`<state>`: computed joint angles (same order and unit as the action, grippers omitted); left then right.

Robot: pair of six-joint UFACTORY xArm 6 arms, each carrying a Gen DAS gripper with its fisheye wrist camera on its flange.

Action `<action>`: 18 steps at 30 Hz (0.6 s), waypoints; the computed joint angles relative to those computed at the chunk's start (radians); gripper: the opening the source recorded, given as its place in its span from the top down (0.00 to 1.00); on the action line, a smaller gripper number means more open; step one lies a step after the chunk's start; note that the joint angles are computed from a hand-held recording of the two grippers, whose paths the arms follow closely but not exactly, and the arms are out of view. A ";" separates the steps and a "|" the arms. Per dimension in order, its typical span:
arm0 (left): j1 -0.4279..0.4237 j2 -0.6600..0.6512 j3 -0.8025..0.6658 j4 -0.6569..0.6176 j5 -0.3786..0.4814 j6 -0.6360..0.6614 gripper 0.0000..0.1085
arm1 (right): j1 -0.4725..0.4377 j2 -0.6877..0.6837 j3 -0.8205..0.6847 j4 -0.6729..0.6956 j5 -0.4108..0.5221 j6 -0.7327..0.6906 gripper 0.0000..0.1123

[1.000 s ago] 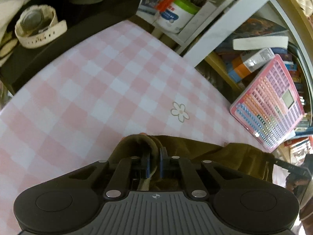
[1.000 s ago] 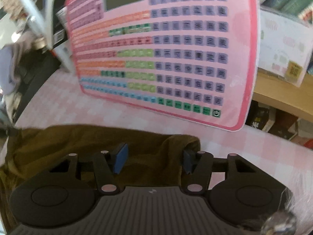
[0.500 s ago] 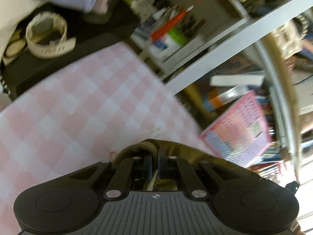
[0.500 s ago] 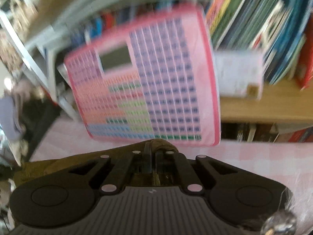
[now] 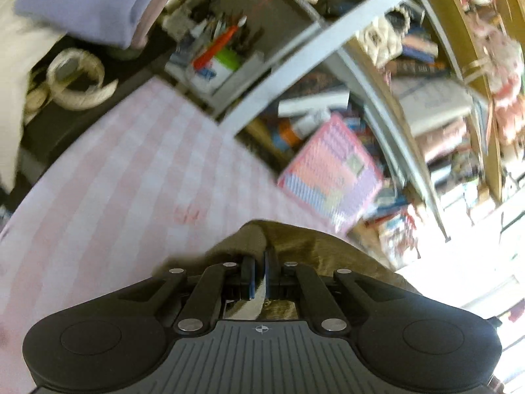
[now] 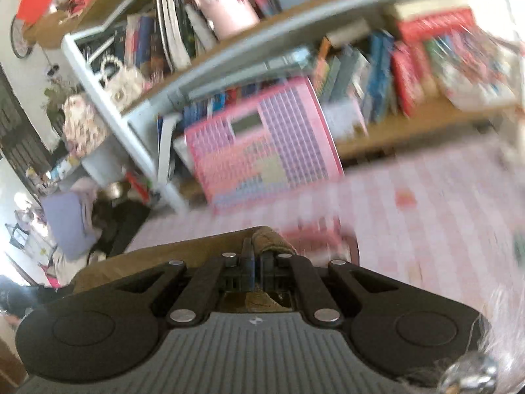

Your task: Fold clothes

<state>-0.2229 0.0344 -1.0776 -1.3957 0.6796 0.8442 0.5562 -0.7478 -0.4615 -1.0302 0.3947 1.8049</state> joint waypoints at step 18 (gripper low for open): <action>0.081 -0.308 0.385 0.037 0.045 -0.221 0.36 | 0.749 0.093 -0.016 0.206 0.690 0.766 0.59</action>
